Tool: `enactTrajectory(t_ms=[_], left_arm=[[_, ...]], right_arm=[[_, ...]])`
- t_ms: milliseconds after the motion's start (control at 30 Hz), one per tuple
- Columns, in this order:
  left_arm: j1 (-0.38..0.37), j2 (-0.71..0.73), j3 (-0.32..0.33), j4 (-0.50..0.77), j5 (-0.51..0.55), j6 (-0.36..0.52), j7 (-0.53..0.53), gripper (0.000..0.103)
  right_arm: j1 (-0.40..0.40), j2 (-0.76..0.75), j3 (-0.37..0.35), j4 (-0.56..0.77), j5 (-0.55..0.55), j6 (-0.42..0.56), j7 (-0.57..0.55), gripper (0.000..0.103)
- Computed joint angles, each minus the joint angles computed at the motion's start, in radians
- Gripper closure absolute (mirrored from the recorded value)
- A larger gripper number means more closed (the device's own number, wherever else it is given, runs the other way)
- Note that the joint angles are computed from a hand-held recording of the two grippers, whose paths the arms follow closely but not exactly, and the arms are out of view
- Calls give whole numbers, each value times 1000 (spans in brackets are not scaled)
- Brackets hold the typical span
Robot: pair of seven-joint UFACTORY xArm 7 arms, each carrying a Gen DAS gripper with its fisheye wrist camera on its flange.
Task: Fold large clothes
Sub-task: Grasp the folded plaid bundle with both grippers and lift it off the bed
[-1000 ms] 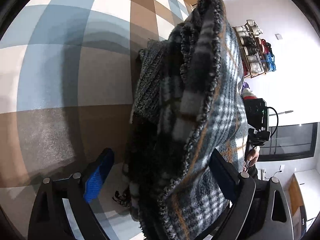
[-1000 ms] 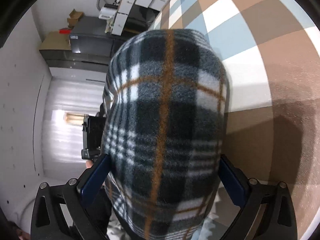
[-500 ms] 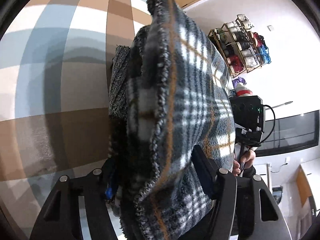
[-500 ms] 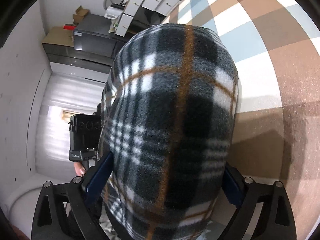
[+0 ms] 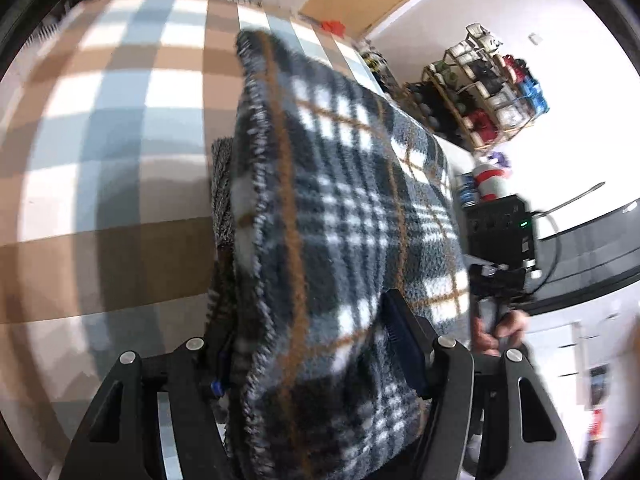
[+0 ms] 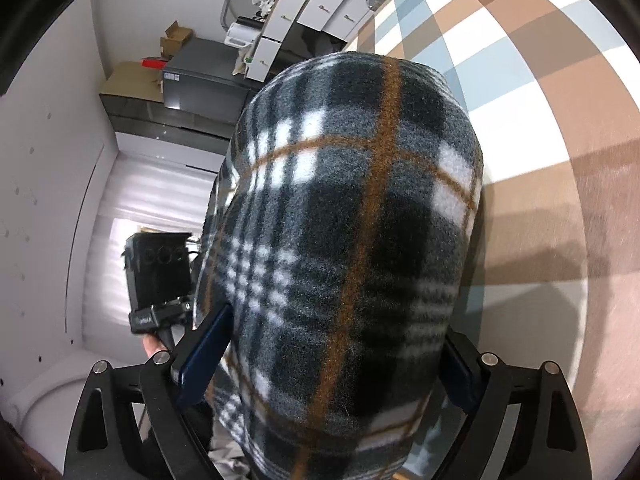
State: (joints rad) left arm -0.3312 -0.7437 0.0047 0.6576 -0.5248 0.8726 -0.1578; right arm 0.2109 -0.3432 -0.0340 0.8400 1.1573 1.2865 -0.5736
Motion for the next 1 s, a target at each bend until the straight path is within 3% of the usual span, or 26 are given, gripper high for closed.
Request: enactTrajectory(t_ms=[100, 200, 433, 733, 1000], left_arm=[[24, -47, -76, -63, 60, -65, -55, 43], [12, -76, -94, -118, 91, -126, -84, 44], [3, -66, -131, -120, 197, -190, -162, 45], [-32, -176, -53, -170, 217, -161, -134, 45], [-7, -241, 0, -168, 203, -113, -86, 45]], right_arm=[[1, 16, 5, -1, -1, -11, -19, 10], [-2, 28, 9, -5, -2, -26, -20, 10], [-5, 23, 10, -4, -10, -29, -12, 14], [22, -22, 18, -8, 2, -77, 28, 15], [48, -18, 19, 9, 78, -85, 36, 15]])
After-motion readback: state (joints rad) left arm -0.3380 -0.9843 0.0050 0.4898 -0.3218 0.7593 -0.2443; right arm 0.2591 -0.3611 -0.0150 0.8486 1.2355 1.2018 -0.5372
